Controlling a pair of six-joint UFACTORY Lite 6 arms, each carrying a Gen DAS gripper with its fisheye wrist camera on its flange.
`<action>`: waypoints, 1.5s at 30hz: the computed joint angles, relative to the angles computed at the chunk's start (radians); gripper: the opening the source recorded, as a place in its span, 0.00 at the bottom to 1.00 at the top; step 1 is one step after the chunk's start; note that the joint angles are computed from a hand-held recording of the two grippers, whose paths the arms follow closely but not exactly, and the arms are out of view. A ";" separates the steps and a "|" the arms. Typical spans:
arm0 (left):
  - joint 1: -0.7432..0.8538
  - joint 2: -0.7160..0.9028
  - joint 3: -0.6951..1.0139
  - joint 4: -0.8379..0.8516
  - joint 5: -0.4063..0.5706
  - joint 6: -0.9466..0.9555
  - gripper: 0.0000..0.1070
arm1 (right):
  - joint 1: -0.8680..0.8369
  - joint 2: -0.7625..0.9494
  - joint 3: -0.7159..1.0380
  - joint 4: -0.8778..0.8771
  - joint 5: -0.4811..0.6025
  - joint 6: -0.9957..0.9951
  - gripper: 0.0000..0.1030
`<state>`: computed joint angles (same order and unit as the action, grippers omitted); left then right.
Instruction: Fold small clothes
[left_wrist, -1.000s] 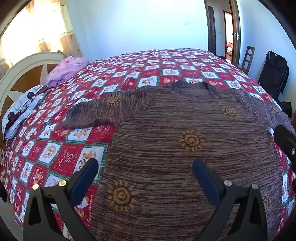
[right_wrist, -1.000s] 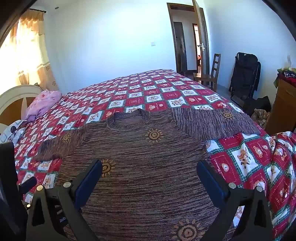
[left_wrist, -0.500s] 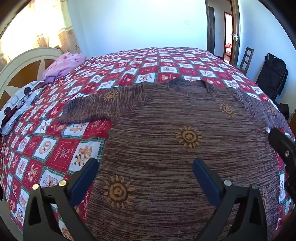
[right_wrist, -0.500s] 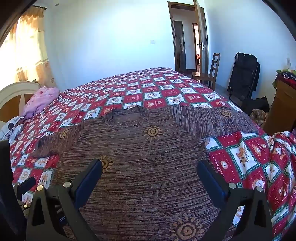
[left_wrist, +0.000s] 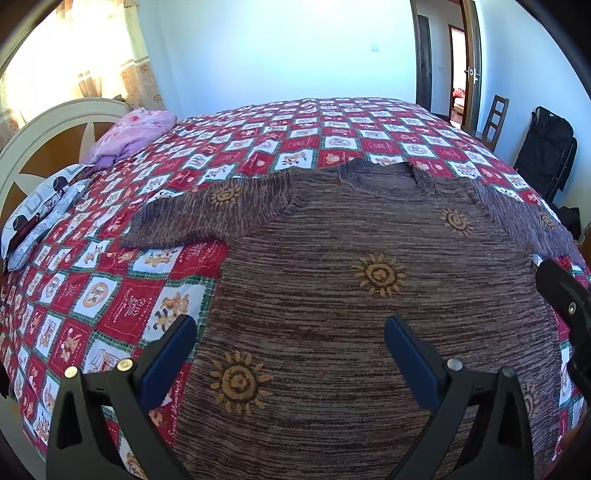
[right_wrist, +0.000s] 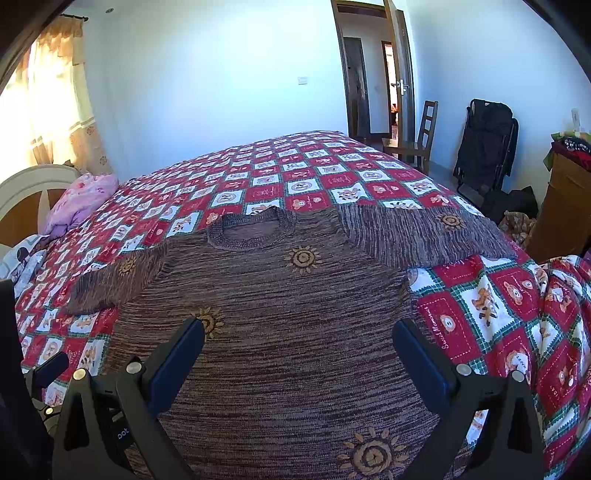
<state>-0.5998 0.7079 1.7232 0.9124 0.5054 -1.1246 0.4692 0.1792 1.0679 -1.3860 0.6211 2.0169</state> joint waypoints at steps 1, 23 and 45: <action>0.000 0.000 -0.001 0.002 0.001 0.000 0.96 | 0.000 0.000 0.000 0.000 0.001 0.001 0.99; 0.005 -0.002 0.002 -0.038 -0.016 0.024 0.96 | 0.001 -0.008 -0.008 0.013 -0.001 -0.008 0.99; 0.020 -0.007 -0.017 -0.097 -0.053 0.054 0.96 | -0.001 0.002 -0.005 0.031 -0.008 -0.015 0.99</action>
